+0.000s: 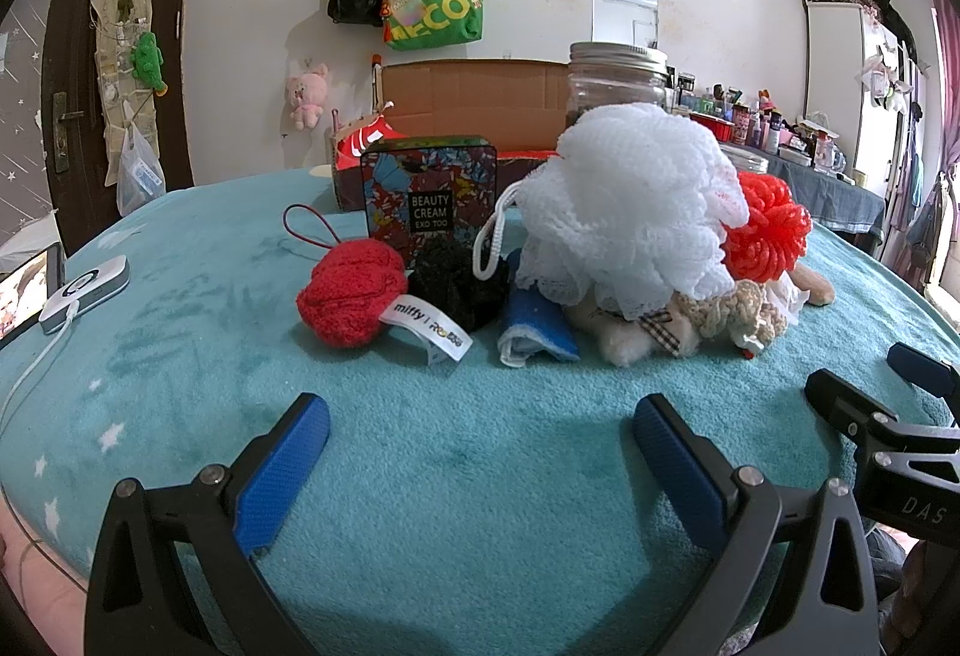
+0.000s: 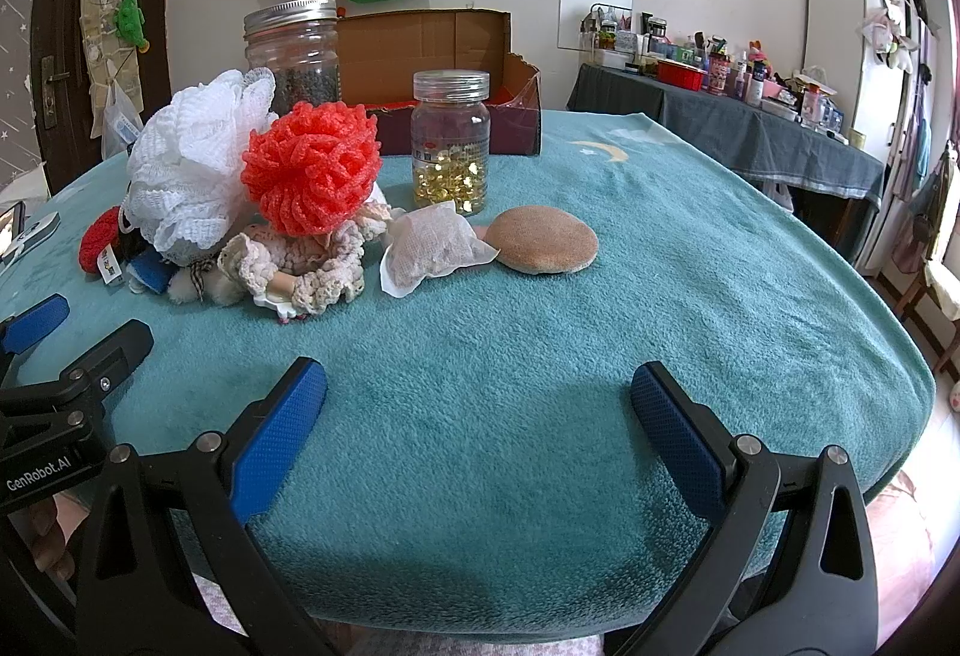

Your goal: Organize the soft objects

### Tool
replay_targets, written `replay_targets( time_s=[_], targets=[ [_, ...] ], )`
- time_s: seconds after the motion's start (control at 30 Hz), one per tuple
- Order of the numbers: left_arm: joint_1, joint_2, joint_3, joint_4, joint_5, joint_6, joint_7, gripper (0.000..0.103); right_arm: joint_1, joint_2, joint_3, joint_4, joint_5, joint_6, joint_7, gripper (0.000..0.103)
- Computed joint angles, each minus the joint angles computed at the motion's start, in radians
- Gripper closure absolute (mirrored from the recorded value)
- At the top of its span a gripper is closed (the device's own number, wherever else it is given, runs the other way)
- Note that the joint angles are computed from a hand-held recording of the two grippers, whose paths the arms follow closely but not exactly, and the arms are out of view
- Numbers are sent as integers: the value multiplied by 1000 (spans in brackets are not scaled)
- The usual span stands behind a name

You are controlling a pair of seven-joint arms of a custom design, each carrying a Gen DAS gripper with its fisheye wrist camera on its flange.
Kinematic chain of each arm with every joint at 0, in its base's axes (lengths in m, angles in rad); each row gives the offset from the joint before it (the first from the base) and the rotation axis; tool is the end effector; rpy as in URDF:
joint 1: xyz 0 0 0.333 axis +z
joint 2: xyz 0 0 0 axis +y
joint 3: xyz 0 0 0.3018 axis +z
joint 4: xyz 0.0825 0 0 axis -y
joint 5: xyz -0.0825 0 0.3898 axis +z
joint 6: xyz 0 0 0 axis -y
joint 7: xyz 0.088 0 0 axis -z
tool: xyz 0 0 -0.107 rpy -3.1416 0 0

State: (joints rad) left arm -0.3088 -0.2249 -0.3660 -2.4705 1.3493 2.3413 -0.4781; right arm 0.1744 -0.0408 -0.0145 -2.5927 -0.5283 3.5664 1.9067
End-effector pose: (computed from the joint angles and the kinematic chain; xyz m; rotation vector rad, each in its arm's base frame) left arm 0.3808 -0.2842 0.3721 -1.8099 1.2271 -0.7089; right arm 0.4626 0.1380 0.3687 -1.8822 1.2182 -0.6561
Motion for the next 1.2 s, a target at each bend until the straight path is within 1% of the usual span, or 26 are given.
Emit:
replay_targets(
  time_s=[1.2],
  targets=[
    [0,0,1,0,-1,3,0,0,2,-4,-1,-8,11,7,-12,0]
  ],
)
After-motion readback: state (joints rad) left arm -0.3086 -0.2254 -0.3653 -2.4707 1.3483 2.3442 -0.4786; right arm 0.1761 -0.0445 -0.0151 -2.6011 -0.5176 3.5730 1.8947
